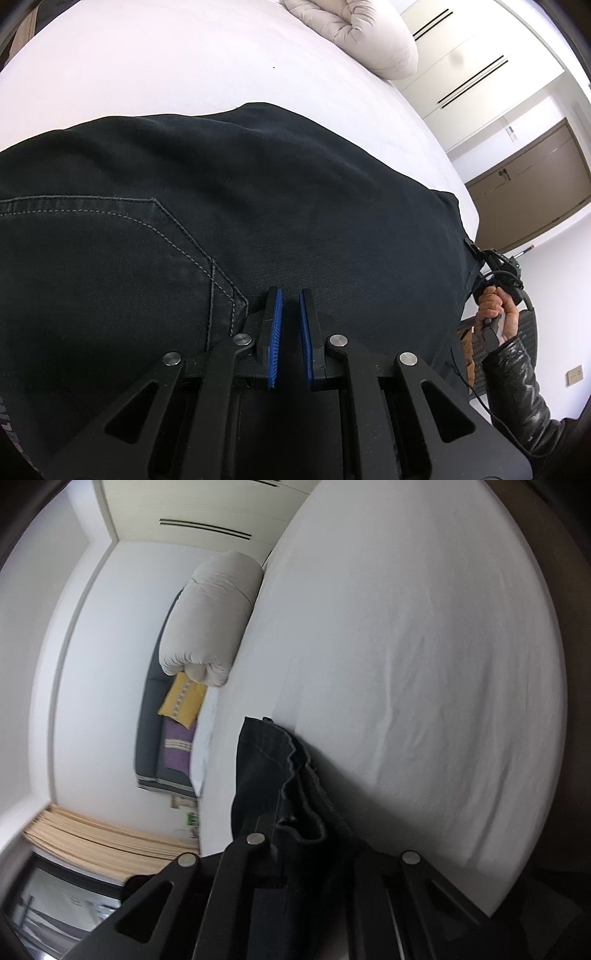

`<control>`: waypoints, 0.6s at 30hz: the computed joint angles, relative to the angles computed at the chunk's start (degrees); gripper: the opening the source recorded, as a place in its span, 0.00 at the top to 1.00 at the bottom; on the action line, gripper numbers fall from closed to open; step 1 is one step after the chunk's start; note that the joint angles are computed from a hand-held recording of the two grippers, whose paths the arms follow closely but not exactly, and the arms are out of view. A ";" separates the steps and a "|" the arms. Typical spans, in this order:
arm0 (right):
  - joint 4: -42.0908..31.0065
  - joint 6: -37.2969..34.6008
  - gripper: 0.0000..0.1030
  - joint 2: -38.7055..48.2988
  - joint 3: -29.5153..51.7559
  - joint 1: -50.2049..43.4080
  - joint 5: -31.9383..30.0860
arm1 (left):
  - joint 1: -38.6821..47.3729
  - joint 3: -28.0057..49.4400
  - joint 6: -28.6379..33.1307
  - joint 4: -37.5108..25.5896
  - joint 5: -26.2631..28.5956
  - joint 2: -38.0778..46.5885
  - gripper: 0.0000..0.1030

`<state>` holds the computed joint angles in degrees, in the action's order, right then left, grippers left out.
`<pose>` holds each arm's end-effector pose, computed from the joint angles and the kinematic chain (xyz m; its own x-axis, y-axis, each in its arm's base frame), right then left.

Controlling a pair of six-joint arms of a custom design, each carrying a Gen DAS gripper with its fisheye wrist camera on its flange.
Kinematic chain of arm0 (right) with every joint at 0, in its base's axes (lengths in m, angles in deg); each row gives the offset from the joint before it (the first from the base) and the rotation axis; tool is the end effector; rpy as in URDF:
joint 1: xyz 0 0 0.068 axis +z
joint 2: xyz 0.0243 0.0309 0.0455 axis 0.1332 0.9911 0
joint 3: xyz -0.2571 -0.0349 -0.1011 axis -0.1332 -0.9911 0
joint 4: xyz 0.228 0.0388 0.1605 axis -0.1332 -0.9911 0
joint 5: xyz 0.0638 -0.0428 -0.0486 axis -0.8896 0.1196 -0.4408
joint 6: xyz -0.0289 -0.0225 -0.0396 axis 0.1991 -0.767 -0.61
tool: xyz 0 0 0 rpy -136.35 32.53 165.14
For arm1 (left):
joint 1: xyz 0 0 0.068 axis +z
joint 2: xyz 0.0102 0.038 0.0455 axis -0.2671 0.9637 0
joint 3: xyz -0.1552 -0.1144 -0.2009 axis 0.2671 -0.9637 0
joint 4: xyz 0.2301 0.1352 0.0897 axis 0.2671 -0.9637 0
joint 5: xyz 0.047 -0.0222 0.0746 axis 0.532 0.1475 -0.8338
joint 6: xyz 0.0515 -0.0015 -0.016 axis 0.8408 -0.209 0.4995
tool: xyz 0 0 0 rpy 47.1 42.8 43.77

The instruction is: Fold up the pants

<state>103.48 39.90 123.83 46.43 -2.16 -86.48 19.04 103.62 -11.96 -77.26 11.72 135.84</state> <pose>0.3589 -0.0392 0.1349 -0.6692 0.7071 -0.2282 0.2166 0.4794 0.8504 0.2593 0.1524 0.2221 -0.8470 -0.4037 -0.3458 -0.1799 0.8298 -0.5282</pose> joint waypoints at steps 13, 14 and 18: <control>-33.15 -29.81 0.92 -16.39 11.49 26.43 26.22 | 0.65 0.09 -3.00 0.74 3.56 1.38 0.91; -34.75 -32.39 0.92 -16.64 12.16 30.47 29.44 | 0.72 0.58 -3.25 0.26 3.77 1.45 0.90; -39.06 -42.72 0.93 -9.98 15.38 48.73 43.93 | 1.01 1.26 -4.52 -0.39 6.22 2.12 0.79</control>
<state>64.42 -2.82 113.85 61.81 46.57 -42.55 20.05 104.88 -16.48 -77.65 17.95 137.96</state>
